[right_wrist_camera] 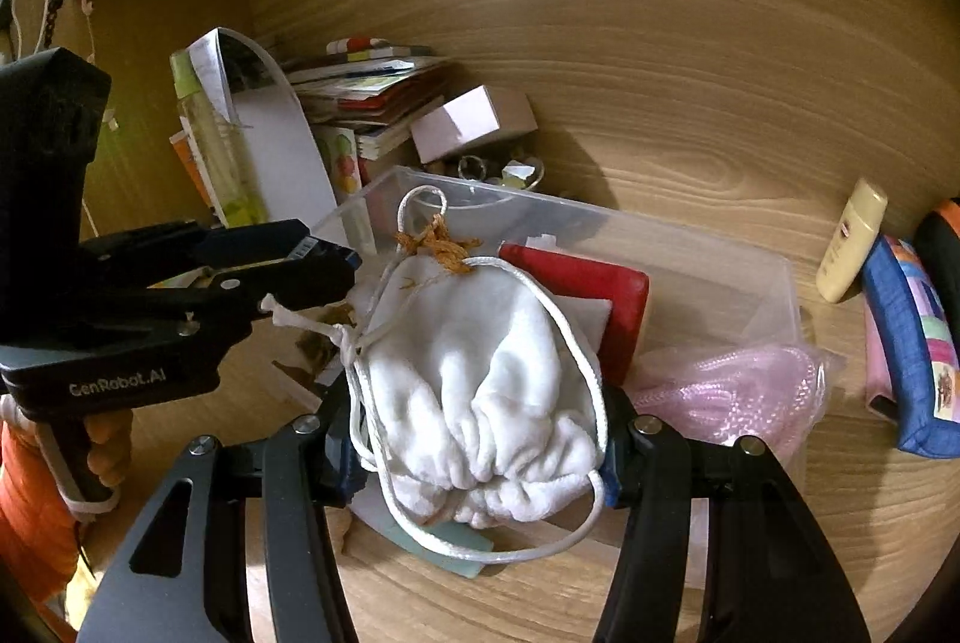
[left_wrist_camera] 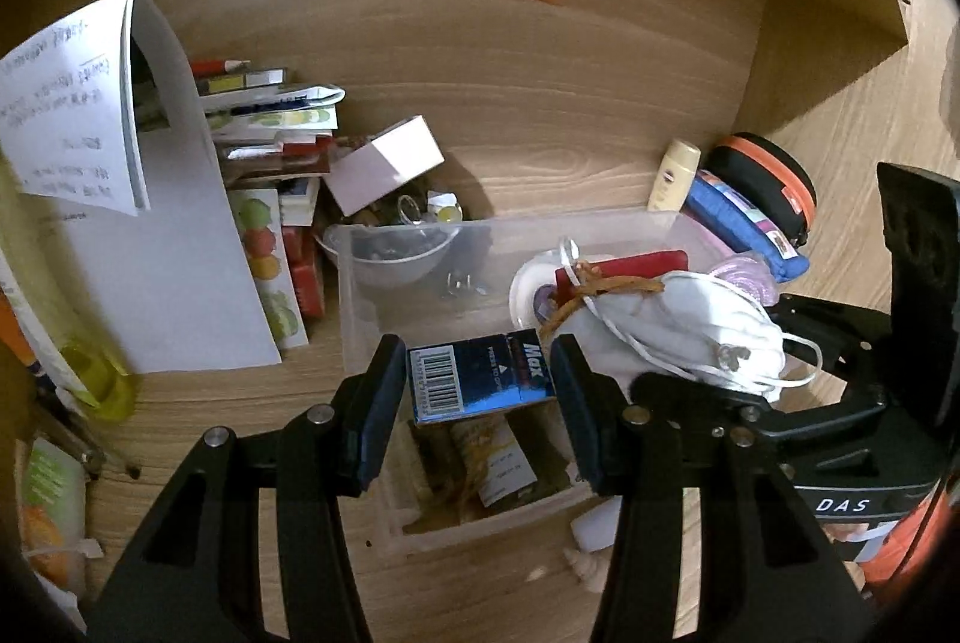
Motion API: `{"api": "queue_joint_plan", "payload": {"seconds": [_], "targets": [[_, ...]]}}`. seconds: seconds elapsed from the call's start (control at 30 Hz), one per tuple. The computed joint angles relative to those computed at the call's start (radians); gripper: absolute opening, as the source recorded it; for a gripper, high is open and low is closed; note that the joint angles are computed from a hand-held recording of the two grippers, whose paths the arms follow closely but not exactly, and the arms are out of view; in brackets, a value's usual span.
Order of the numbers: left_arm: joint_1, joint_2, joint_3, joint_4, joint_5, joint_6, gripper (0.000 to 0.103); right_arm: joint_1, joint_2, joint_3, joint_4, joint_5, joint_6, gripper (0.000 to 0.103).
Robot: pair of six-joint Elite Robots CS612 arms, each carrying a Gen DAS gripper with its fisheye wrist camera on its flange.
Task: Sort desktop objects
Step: 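Carry the drawstring bag and card box over the clear box and release them inside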
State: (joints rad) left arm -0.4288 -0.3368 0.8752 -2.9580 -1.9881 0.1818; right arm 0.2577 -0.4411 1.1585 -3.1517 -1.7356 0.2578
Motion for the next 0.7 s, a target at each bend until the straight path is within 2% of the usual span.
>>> {"api": "queue_joint_plan", "payload": {"seconds": [0.1,0.33,0.47,0.63,0.7], "targets": [[-0.001,0.006,-0.01,0.011,0.005,0.0,0.05,0.002,0.002,-0.002,-0.003,-0.01,-0.003,0.052],[-0.007,0.011,-0.014,0.02,0.037,0.019,0.05,0.02,0.016,-0.03,0.024,-0.095,-0.03,0.054],[-0.008,0.009,-0.009,0.016,0.041,0.023,0.05,0.024,0.018,-0.036,0.029,-0.109,-0.031,0.055],[-0.003,0.007,-0.003,0.002,0.016,0.018,0.053,0.028,0.019,-0.038,0.028,-0.12,-0.044,0.06],[-0.001,0.005,0.004,-0.019,0.005,0.015,0.058,0.029,0.019,-0.038,0.028,-0.121,-0.049,0.061]]}}
